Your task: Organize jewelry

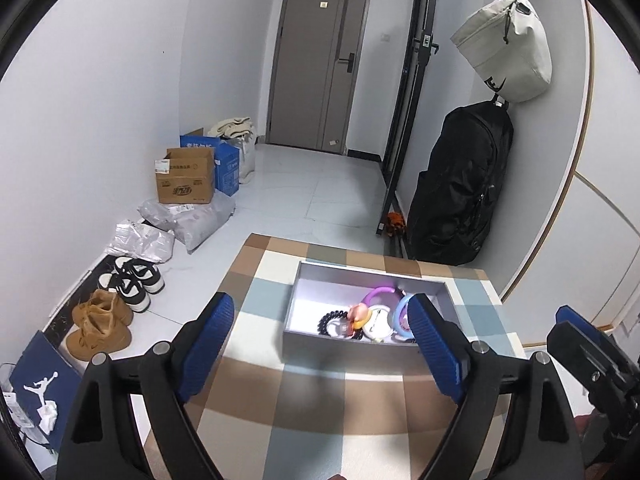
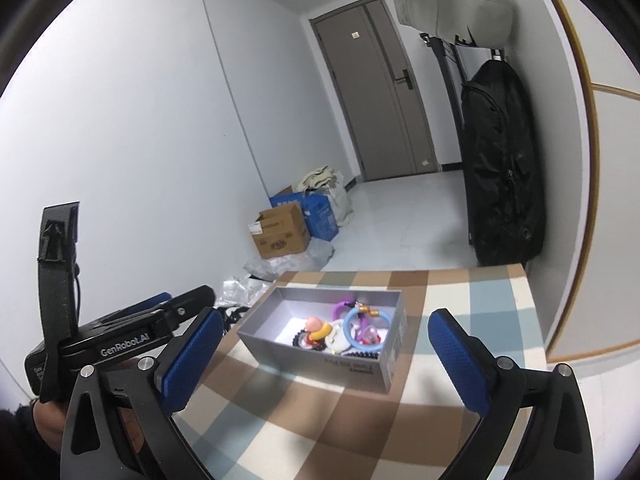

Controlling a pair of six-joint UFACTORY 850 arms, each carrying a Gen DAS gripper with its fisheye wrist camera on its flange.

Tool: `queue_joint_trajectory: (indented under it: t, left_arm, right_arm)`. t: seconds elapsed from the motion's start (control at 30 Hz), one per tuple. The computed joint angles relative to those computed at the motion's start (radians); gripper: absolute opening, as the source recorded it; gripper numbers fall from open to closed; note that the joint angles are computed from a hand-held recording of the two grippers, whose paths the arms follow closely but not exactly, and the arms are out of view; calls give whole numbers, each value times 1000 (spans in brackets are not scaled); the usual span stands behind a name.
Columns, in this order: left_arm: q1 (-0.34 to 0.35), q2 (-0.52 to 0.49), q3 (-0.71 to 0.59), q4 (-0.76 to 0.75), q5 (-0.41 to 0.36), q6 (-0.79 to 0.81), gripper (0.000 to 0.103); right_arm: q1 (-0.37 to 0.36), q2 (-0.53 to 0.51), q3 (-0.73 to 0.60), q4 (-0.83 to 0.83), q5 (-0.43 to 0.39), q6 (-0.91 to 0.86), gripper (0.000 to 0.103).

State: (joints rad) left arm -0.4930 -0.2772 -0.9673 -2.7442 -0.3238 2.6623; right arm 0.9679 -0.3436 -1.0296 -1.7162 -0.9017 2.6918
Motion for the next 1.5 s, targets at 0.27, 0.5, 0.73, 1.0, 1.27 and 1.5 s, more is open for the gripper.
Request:
queue_joint_trajectory:
  t: [0.27,0.5,0.73,1.0,1.27,1.5]
  left_arm:
    - [-8,13,53,-121,-41,131,86]
    - [-22,25,81,-236,-70,257,86]
    - [-25,19,73,-254,-48,268,86]
    - [-38,25,82,-329,-63,353,86]
    - [-41,27,85,-335,-59,372,86]
    - [-43,29,88,-297,-63,350,86]
  right_arm:
    - [24,-11,2,58,8,-38,103]
    - [34,-26,-3,79,9,-49,103]
    - [38,-26,2,83,-9,-26,103]
    - [36,-27,3,89,-4,-31,103]
    - [41,-32,-4,92,-11,-49,103]
    - [41,-30,-2,93,-14,-45,103]
